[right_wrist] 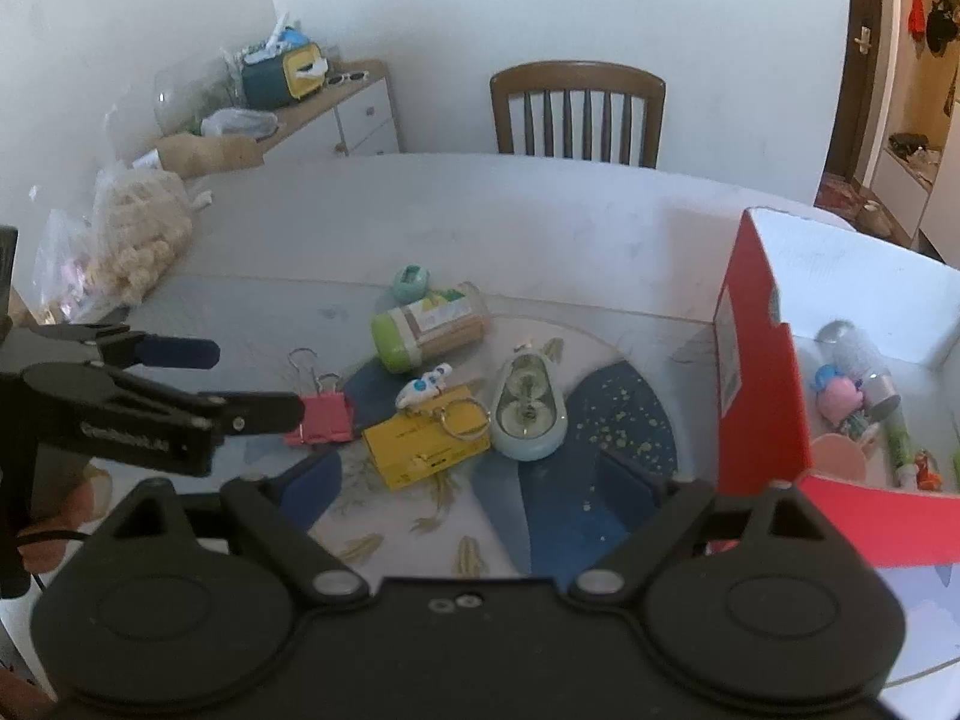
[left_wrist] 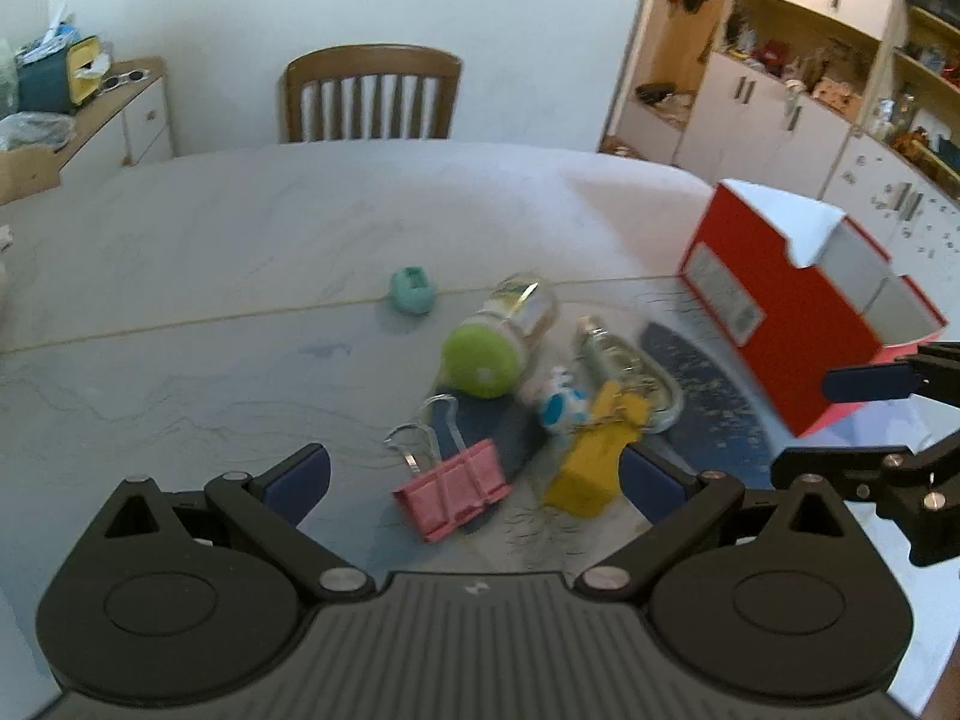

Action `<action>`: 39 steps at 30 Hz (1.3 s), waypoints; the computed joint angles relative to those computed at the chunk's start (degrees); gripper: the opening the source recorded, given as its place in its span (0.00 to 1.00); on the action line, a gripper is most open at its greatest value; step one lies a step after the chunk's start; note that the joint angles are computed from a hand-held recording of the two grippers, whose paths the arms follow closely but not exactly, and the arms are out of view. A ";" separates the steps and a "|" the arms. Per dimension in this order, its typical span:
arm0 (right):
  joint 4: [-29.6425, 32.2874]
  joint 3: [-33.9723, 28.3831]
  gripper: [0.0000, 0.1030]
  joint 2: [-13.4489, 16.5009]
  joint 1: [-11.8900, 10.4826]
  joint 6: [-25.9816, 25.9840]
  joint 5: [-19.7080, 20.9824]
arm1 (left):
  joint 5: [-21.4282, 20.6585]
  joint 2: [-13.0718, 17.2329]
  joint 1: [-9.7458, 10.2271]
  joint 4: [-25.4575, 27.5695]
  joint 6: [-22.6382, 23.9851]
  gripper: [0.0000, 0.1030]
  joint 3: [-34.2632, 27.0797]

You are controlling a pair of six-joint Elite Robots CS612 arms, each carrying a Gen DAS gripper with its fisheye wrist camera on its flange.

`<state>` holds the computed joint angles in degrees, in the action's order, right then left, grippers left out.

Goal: Organize rigid objects
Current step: 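Withdraw both tools from the box back toward the table items, then grasp the pink binder clip with the left tool while the right tool grasps the white-blue figurine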

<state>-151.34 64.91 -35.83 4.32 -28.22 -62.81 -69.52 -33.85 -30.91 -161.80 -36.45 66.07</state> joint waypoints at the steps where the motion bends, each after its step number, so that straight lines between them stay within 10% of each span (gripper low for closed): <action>1: 0.50 -0.33 0.85 0.25 0.21 -0.61 -0.60 | -0.27 0.22 0.14 0.08 -0.23 1.00 -0.23; 39: 12.18 -13.99 0.68 7.78 2.50 -14.16 -2.04 | -3.70 4.58 1.92 6.71 -8.92 0.83 -6.49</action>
